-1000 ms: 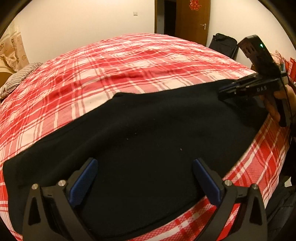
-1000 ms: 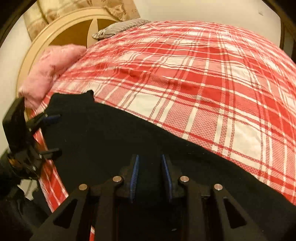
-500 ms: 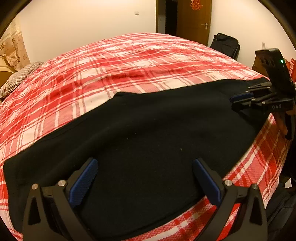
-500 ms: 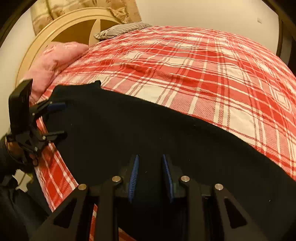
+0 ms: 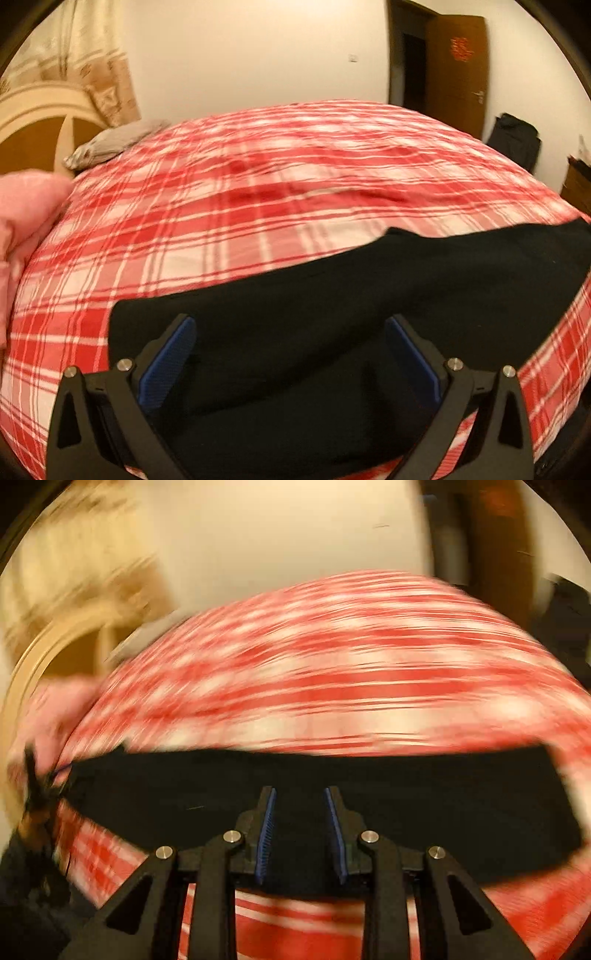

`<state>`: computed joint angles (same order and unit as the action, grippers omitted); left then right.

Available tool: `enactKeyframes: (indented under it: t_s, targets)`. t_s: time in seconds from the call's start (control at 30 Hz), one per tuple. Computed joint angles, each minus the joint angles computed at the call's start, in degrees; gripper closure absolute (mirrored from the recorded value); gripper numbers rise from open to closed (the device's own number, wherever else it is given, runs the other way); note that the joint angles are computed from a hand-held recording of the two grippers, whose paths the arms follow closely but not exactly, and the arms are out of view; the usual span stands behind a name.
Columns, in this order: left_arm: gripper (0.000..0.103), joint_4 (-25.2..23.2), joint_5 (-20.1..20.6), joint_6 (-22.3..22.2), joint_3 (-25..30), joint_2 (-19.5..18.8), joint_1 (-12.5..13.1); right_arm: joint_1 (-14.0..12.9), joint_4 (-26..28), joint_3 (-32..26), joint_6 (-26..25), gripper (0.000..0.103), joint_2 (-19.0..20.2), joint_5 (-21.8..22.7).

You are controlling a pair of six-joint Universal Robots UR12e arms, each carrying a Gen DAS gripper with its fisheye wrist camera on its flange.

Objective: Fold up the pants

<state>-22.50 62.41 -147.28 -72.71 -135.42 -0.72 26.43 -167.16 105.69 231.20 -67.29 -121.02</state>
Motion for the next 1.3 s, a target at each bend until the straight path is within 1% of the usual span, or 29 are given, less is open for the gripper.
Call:
enactKeyframes:
  t_s: [0.03,0.07,0.1,0.13,0.2,0.23,0.37,0.4,0.43,0.47,0.5,0.53,0.7,0.73,0.9,0.93,0.97,1.0,1.03,1.07,1.1,1.17,1.3]
  targets:
    - [0.0,-0.28,0.67,-0.43,0.44,-0.35,-0.07,0.14,1.38,1.6,3.07,0.074,-1.46,-2.4]
    - [0.0,-0.41,1.65,-0.81,0.79,-0.7,-0.2,0.11,3.47,3.79,7.62,0.074,-3.51,-4.66]
    - [0.0,-0.43,2.43,-1.12,0.97,-0.96,-0.38,-0.05,4.81,5.03,10.47,0.074,-4.76,-5.44]
    - [0.0,-0.73,3.25,-1.52,1.19,-1.23,-0.54,-0.43,6.7,7.16,14.88,0.074,-6.79,-6.43]
    - [0.0,-1.03,3.47,-2.08,1.12,-1.38,-0.55,-0.98,9.5,9.19,18.69,0.074,-9.0,-7.88]
    - [0.0,-0.72,3.36,-2.43,0.84,-1.34,-0.46,-1.51,10.06,10.18,19.58,0.074,-9.96,-7.61]
    - [0.0,-0.22,2.65,-3.11,0.61,-1.37,-0.3,-3.97,6.51,12.89,21.04,0.074,-11.33,-4.09]
    - [0.0,-0.52,2.26,-3.28,0.71,-1.43,-0.21,-4.91,3.69,13.67,20.18,0.073,-11.31,-1.61]
    - [0.0,-0.84,1.8,-3.43,0.83,-1.5,-0.1,-5.61,2.84,14.18,20.04,0.072,-11.45,0.13]
    - [0.0,-1.07,1.56,-3.48,0.99,-1.58,-0.06,-5.91,4.4,14.24,20.64,0.07,-11.61,0.16]
    - [0.0,-1.17,1.38,-3.49,1.04,-1.6,-0.03,-6.1,5.8,14.03,20.9,0.07,-11.54,0.15]
    - [0.0,-1.07,1.34,-3.49,1.0,-1.59,-0.04,-6.68,7.01,13.76,20.43,0.07,-11.35,1.57]
    - [0.0,-0.13,1.31,-3.81,0.8,-1.73,-0.07,-7.7,1.15,14.91,18.65,0.07,-10.45,4.68]
    - [0.0,-0.14,1.3,-3.89,0.86,-1.76,-0.09,-7.93,0.72,15.11,18.7,0.07,-10.47,5.5]
    - [0.0,0.17,1.18,-4.12,0.75,-1.77,-0.07,-10.22,-4.62,17.08,19.55,0.07,-10.43,11.41]
    - [0.0,0.25,1.2,-4.17,0.75,-1.79,-0.07,-10.43,-4.67,17.0,19.47,0.07,-10.38,11.95]
    - [0.0,0.43,1.22,-4.24,0.7,-1.79,-0.08,-10.54,-4.5,16.86,19.26,0.071,-10.35,12.28]
    - [0.0,0.47,1.18,-4.25,0.71,-1.81,-0.05,-10.55,-4.31,16.71,18.95,0.074,-10.29,12.42]
    - [0.0,0.51,1.17,-4.29,0.7,-1.8,-0.05,-10.54,-4.01,16.56,18.78,0.078,-10.25,12.29]
    - [0.0,0.51,1.17,-4.29,0.7,-1.8,-0.05,-10.53,-4.0,16.6,18.96,0.085,-10.24,12.14]
    - [0.0,0.55,1.13,-4.32,0.69,-1.8,-0.04,-10.54,-5.02,16.91,19.25,0.087,-10.16,12.15]
    - [0.0,0.44,1.19,-4.28,0.71,-1.79,-0.06,-10.31,-7.25,17.48,19.37,0.089,-9.97,11.59]
    - [0.0,0.49,1.19,-4.27,0.64,-1.77,-0.03,-8.98,-8.73,17.15,19.18,0.09,-9.63,8.71]
